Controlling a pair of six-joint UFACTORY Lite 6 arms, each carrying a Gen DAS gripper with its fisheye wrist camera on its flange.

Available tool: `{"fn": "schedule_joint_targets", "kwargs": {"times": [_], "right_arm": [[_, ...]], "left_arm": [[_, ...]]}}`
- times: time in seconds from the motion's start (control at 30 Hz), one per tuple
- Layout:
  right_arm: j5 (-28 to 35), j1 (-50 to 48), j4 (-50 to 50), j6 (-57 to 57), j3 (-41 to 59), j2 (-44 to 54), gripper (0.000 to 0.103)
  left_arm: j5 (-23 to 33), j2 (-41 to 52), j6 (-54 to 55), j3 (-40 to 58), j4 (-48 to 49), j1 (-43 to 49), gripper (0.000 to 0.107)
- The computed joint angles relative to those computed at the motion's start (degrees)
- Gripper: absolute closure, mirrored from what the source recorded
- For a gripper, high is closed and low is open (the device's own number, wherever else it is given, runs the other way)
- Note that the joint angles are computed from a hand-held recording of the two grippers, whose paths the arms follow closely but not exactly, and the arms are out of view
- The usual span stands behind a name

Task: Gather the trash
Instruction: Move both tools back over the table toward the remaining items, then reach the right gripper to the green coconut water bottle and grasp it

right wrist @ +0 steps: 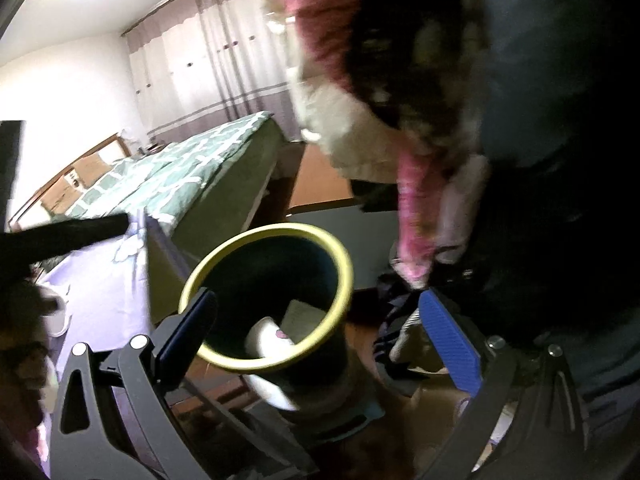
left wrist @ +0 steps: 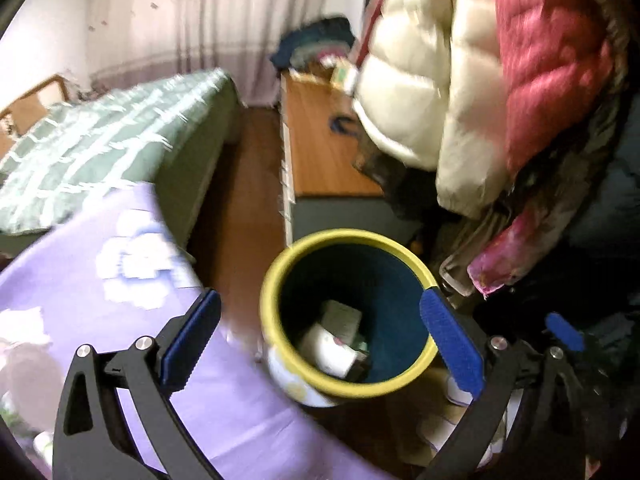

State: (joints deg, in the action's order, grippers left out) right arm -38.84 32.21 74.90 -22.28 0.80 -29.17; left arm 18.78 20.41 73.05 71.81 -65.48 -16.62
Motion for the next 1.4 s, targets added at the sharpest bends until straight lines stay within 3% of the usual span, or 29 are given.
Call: {"fn": "schedule_joint_targets", "kwargs": {"times": [0.1,0.3,0.43,0.63,0.87,1.0,1.3,1.4], "right_arm": [[-1.69,5.32,-1.54,4.38,4.90,7.87,0.007],[-3.24,12.77,-2.37,7.06,16.32,21.89,0.007],[-3.42,16.91,-0.61,4.58,25.98,30.59,0.007],[-1.36,20.24,0.85,-1.46,42.11,43.53,0.007],[4.78,21.34,0.61,-8.64,60.01,56.31,0.007],[7.79,21.81,3.24,-15.31,69.85,62.63,0.007],[14.52,25.21,-4.90,-10.75,75.84,68.62,0.007],[16.05,26.27,-2.02,-15.60,79.14,71.74,0.007]], "left_arm": [[2.97,-11.85,13.49,-11.19,-9.99,9.99,0.009],[13.56,-21.29,23.79,-19.52,-10.89,33.83,0.009],[18.63,-18.55,33.07,-18.51,-13.21,49.03,0.009],[24.57,-4.15,36.93,-6.71,-14.87,64.17,0.009],[21.58,11.95,42.08,7.77,-23.26,70.03,0.009],[21.88,18.21,39.86,13.96,-23.42,71.55,0.009],[21.22,21.95,39.70,17.73,-24.65,72.71,0.009],[21.58,20.11,40.91,15.60,-25.80,73.10,0.009]]}}
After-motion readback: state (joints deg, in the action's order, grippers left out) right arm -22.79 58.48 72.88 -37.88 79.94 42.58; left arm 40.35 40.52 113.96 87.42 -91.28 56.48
